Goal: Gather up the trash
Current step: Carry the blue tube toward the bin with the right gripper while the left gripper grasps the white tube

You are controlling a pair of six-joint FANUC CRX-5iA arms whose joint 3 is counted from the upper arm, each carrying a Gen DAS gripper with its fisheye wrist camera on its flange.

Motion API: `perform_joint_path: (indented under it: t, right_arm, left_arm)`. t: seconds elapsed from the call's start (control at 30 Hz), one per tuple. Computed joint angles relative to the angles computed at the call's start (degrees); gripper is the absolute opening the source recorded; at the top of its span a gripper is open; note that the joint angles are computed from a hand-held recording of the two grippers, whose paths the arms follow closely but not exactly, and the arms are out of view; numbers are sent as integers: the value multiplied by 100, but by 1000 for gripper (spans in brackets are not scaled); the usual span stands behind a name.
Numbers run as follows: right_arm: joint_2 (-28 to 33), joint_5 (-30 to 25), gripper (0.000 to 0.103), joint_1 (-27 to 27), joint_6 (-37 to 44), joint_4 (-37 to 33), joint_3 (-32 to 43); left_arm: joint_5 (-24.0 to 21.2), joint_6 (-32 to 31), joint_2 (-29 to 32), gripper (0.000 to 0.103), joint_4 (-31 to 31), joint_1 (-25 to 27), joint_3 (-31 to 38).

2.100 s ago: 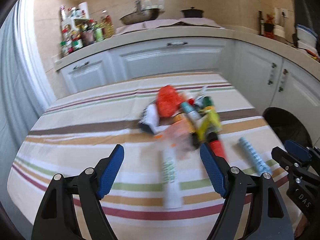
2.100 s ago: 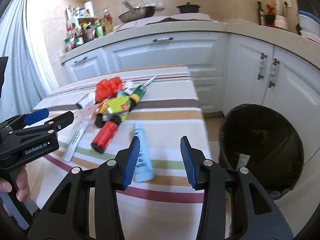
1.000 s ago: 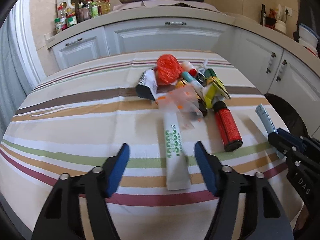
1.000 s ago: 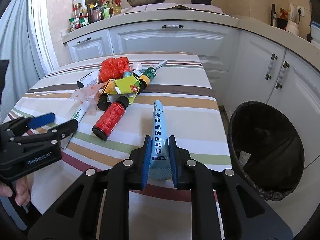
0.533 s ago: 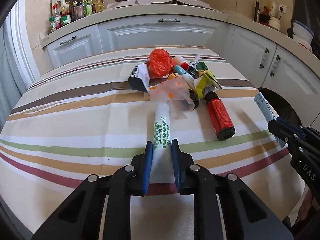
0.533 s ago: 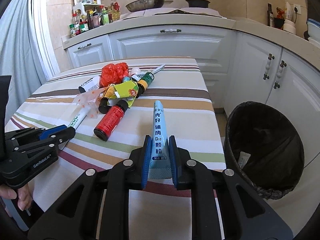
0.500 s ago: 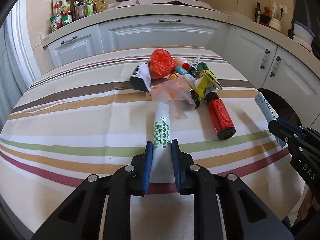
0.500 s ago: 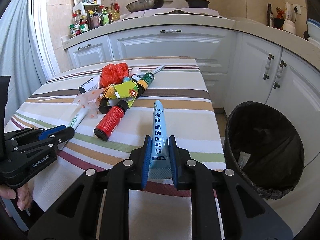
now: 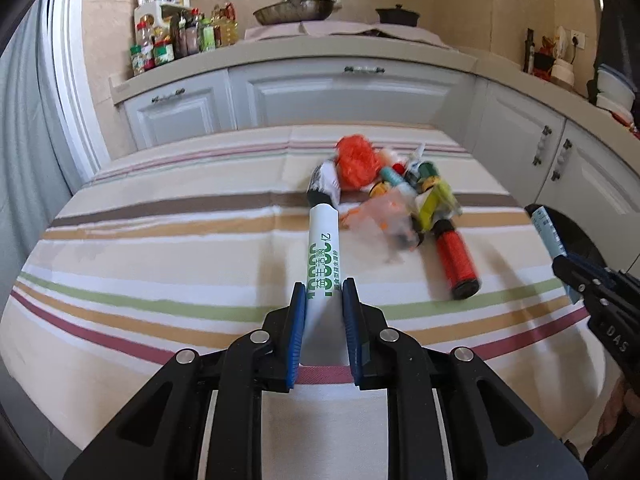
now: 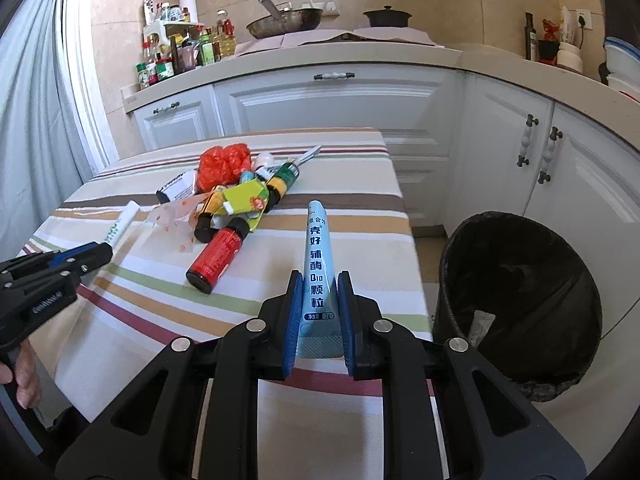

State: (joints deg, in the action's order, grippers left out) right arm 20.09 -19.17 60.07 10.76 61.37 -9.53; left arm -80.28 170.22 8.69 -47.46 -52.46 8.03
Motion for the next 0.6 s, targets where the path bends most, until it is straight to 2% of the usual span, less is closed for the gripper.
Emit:
perform_joint_path:
  t: [0.13, 0.3, 0.6]
  right_arm:
    - [-135, 2, 18, -165, -595, 611, -188]
    - [-331, -155, 18, -410, -1231, 1269, -423]
    - [-581, -592, 18, -847, -1819, 1742, -721]
  left_arm:
    - [104, -132, 46, 20, -164, -88, 202]
    - [582, -412, 192, 20, -164, -19, 473]
    - [1386, -1243, 821, 20, -63, 104, 1281]
